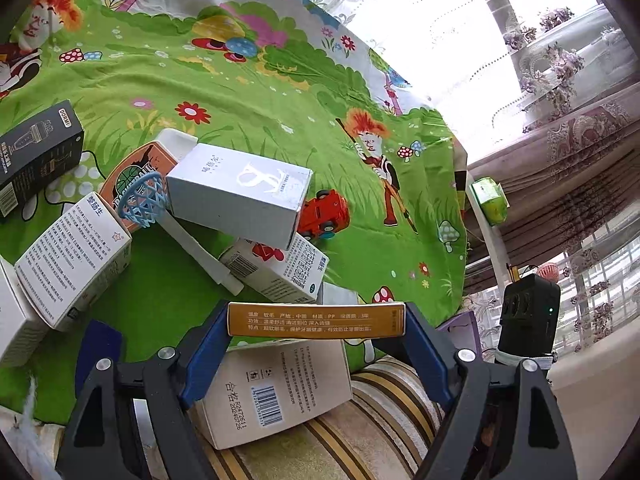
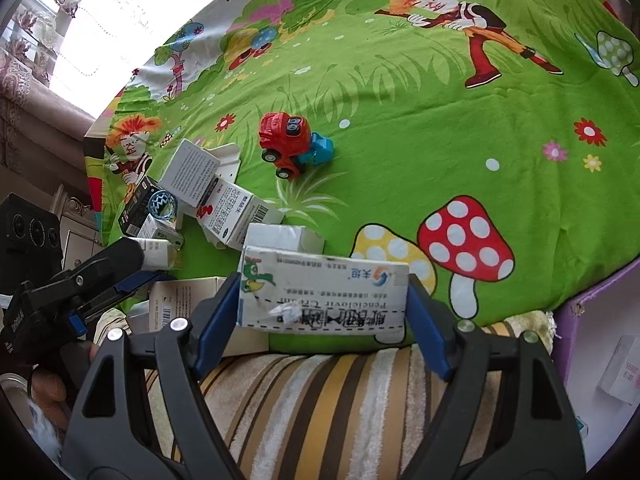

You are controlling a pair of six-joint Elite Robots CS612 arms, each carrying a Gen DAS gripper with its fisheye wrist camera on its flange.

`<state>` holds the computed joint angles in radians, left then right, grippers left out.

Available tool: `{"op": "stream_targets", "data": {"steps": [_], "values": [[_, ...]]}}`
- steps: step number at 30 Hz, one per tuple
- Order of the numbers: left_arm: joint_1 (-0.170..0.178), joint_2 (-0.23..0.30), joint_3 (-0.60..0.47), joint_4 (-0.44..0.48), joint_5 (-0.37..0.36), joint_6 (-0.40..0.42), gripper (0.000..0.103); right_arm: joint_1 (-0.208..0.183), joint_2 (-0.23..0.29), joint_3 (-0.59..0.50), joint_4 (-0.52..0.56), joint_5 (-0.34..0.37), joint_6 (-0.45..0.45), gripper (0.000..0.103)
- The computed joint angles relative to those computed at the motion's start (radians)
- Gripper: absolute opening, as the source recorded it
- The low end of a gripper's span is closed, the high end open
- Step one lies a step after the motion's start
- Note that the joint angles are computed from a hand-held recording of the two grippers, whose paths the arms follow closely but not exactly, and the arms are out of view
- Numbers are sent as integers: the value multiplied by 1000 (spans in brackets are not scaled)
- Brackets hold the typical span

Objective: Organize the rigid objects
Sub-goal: 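Grasp the flat orange-labelled box with the left tool while the right tool grasps the green-logo box, then lower both held boxes into the purple storage box and open both tools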

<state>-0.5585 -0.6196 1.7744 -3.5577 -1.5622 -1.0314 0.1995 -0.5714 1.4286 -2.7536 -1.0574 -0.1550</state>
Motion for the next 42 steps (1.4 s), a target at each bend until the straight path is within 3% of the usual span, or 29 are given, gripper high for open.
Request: {"op": "stream_targets", "data": {"steps": [7,14,23,34,40,42], "values": [[-32,-4,13,-66,22,-13,83,-14,-42,86,-133,-53,3,81],[-65,-4,4,-92,0,2,83,-51,-87,186,-236,-44,18,81],[-105,-5,-35,-39,-41,67,83,-112,-134,289,-337,-60,39,81],[-145,2,-98,39,-102,153,83,-177,-165,359,-461,-168,87,81],[-156,14,-139,59,-202,247,85,-209,-174,376,-483,-183,134,81],[-165,8,-143,101,-200,298,87,-213,-176,379,-489,-193,148,84]]}}
